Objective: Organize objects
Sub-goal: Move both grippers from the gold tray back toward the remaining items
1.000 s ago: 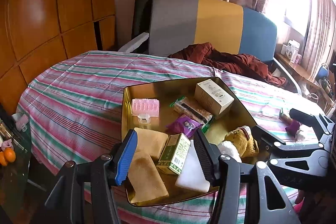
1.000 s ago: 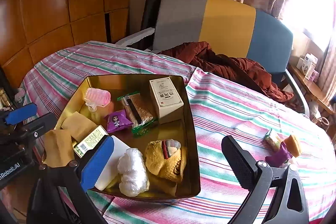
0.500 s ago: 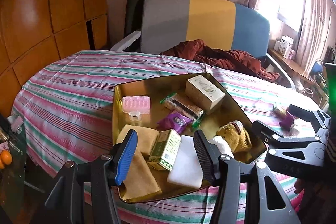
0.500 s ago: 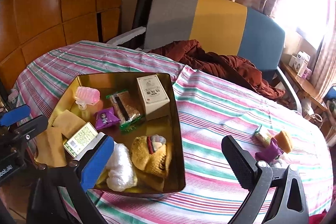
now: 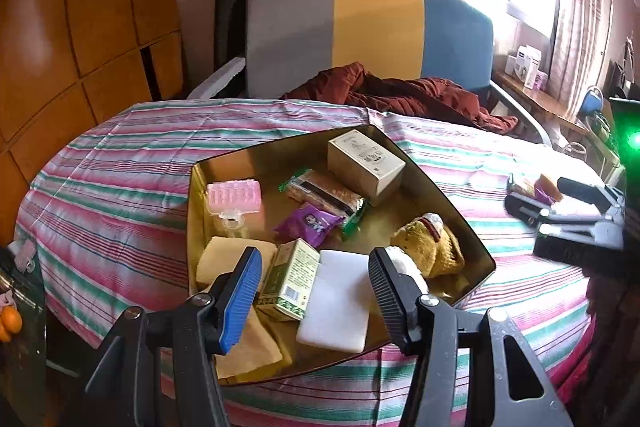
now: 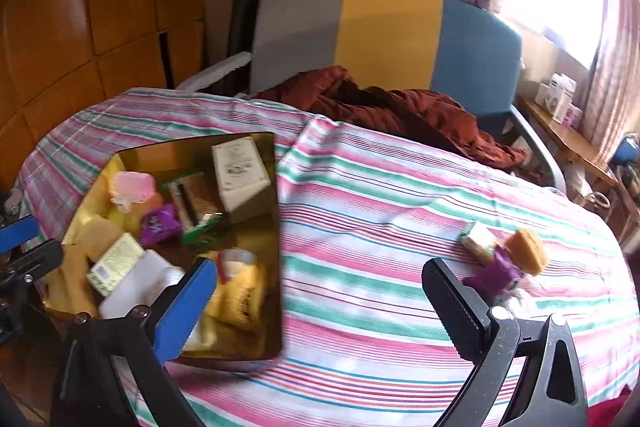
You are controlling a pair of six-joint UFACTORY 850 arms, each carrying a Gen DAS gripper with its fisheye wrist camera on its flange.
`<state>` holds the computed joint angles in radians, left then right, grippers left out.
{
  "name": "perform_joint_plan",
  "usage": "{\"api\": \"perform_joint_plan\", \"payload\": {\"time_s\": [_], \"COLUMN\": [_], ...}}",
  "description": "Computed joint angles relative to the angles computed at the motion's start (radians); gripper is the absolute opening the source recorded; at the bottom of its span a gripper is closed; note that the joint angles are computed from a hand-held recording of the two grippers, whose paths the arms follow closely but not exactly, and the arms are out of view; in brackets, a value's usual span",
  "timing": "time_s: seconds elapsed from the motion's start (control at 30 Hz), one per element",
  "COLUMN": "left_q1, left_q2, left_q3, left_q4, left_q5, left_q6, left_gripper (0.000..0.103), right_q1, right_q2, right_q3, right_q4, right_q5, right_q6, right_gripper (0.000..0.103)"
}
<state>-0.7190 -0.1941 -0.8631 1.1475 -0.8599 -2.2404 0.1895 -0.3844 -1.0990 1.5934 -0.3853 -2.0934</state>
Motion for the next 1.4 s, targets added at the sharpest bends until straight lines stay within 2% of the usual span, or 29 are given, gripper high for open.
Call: {"api": "perform_joint_plan", "payload": {"time_s": [0.13,0.43,0.57,0.63,0.7,0.87,1.0,1.2,1.4], "left_q1": [0.003,0.030,0.047,0.046,0.054,0.076,0.098,0.134,0.160], "left_q2": [-0.001,-0.032,-0.074,-0.102,-0.135,-0.236,-0.335,-0.477,-0.624], "left_q3": [-0.004,-0.055,-0.118,-0.156,-0.200,-0.329,-0.455,-0.643,-0.842], "left_q4": [0.029,0.068,0.051,0.035,0.030,-0.006,-0.087,-0.299,-0.515], "left_q5": [0.035,0.134,0.184,0.186,0.226,0.321,0.402,0.449,0.466], "left_q6": [0.012,0.062,0.139,0.194,0.251,0.394,0.565,0.845,1.144], "left_gripper": [0.056,0.057,0.058,0.058,0.058,0.058,0.058,0.057,0.057], "right_q1": [-0.049,-0.182,-0.229,-0.257,-0.278,-0.299,-0.309,-0.336,-0.335], "right_q2": [-0.053,-0.252,-0.334,-0.365,-0.391,-0.409,-0.403,-0.439,-0.450], "right_q3": [-0.080,-0.389,-0.492,-0.527,-0.564,-0.591,-0.579,-0.623,-0.636], "right_q4": [-0.075,-0.435,-0.543,-0.553,-0.597,-0.589,-0.523,-0.519,-0.517], "right_q5": [0.018,0.072,0.094,0.052,0.011,-0.033,-0.044,-0.134,-0.180], "right_q6": [0.113,0.686,0.900,0.998,1.130,1.198,1.167,1.251,1.233], "right_gripper": [0.103,0.103,0.103,0.103,0.103,0.103,0.103,0.103,0.103]}}
